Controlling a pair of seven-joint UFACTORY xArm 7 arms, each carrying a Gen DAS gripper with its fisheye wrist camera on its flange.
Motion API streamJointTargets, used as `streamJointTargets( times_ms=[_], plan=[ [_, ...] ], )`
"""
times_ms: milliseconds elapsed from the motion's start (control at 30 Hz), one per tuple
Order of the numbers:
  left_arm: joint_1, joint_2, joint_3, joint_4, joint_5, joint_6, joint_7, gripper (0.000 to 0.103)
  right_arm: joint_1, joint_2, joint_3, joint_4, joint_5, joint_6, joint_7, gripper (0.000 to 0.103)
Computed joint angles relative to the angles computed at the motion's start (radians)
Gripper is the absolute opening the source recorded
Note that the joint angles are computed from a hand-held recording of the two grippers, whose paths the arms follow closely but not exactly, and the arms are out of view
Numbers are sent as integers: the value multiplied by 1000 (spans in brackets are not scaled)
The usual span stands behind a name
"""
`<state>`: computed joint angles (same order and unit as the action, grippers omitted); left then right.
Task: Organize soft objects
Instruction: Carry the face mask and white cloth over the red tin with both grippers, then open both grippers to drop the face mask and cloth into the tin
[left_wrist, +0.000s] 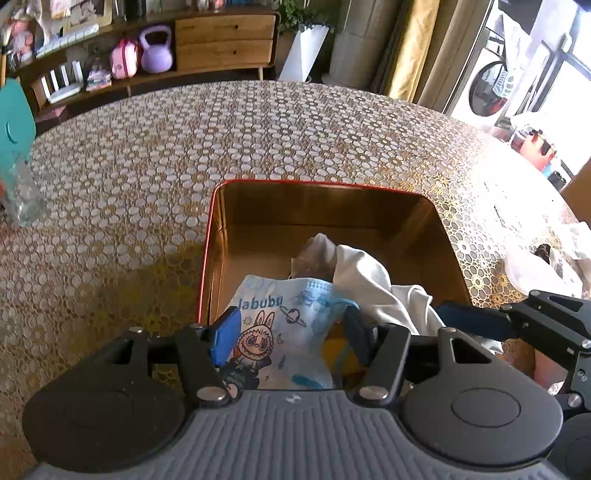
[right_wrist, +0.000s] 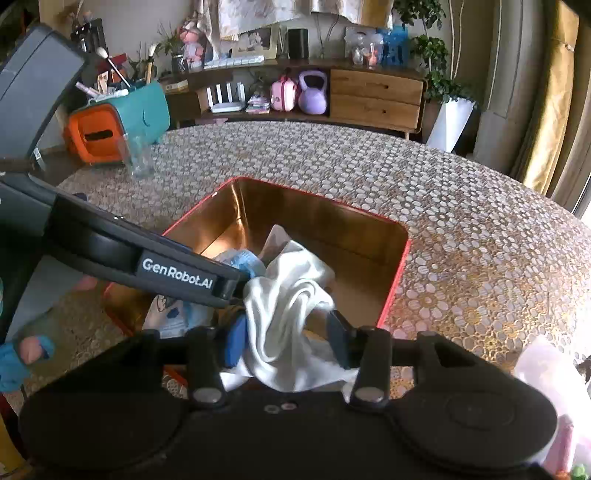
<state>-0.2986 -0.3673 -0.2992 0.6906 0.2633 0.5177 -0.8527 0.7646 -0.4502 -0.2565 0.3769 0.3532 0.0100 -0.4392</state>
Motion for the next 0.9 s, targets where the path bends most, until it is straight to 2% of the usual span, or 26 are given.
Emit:
streamJointTargets(
  times_ms=[100,200,300,500,600,667,767,900],
  plan=[
    [-2,-18,-3,5,0,10,-1,61,-11,-38,0,-11,3,14,5,49],
    [-4,-44,-11,12,6,32,1,64,-30,-90,8,-35,-3,19,9,61],
    [-5,-78,-30,8,16,58,-9,65,-65,-164,24,-62,-16,48,23,62],
    [-22,-147,-50,-11,-2,88,-14,65,-156,-323,68,-107,-24,165,65,63],
    [-29,-179,-71,-10,-3,112,-27,66,-198,-426,83,-140,-27,217,74,74],
    [-41,-200,-81,-10,-5,121,-24,66,-228,-499,91,-159,-32,265,80,75],
    [-57,-216,-98,1,-16,144,-27,67,-285,-612,90,-181,-41,358,81,77],
    [-77,-232,-125,10,-22,152,-38,73,-385,-781,68,-206,-54,506,64,83]
  ],
)
